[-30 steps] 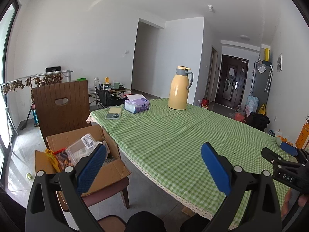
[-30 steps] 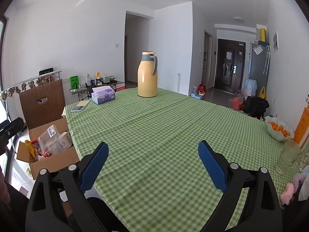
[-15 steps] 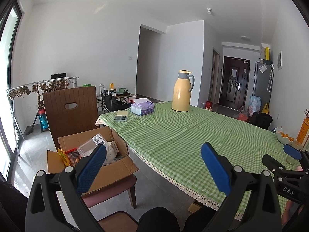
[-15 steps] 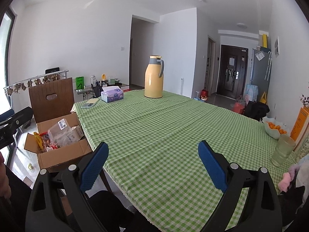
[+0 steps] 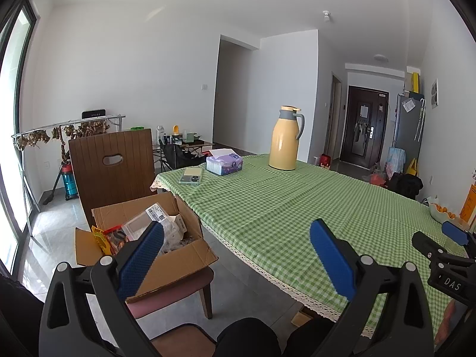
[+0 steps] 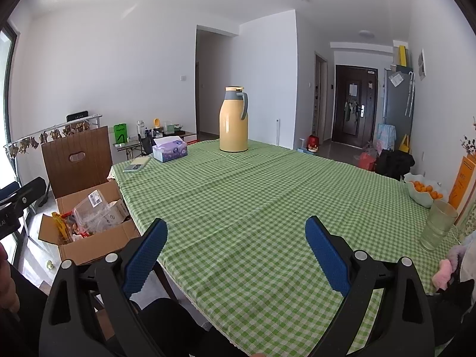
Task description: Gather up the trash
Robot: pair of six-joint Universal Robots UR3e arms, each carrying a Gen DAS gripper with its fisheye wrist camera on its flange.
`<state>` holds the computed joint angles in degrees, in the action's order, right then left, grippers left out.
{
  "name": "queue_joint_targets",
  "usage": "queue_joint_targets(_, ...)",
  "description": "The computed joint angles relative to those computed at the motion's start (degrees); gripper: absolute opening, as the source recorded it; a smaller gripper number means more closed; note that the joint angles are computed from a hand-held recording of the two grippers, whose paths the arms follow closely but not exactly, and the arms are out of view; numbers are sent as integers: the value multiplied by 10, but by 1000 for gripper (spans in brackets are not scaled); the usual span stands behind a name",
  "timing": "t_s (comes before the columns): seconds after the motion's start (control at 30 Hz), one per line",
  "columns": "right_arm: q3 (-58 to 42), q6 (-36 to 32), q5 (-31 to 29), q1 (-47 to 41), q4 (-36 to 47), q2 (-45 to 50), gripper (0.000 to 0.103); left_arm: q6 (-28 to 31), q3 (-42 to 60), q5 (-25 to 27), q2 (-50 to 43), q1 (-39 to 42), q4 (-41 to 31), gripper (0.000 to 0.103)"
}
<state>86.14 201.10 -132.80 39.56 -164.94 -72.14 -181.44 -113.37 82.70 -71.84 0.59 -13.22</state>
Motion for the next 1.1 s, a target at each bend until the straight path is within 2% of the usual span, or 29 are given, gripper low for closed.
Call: queue_joint_targets(1.1,2,-16,-5,5,-23,-4,90,6,-10,-12,14,11,-4,95)
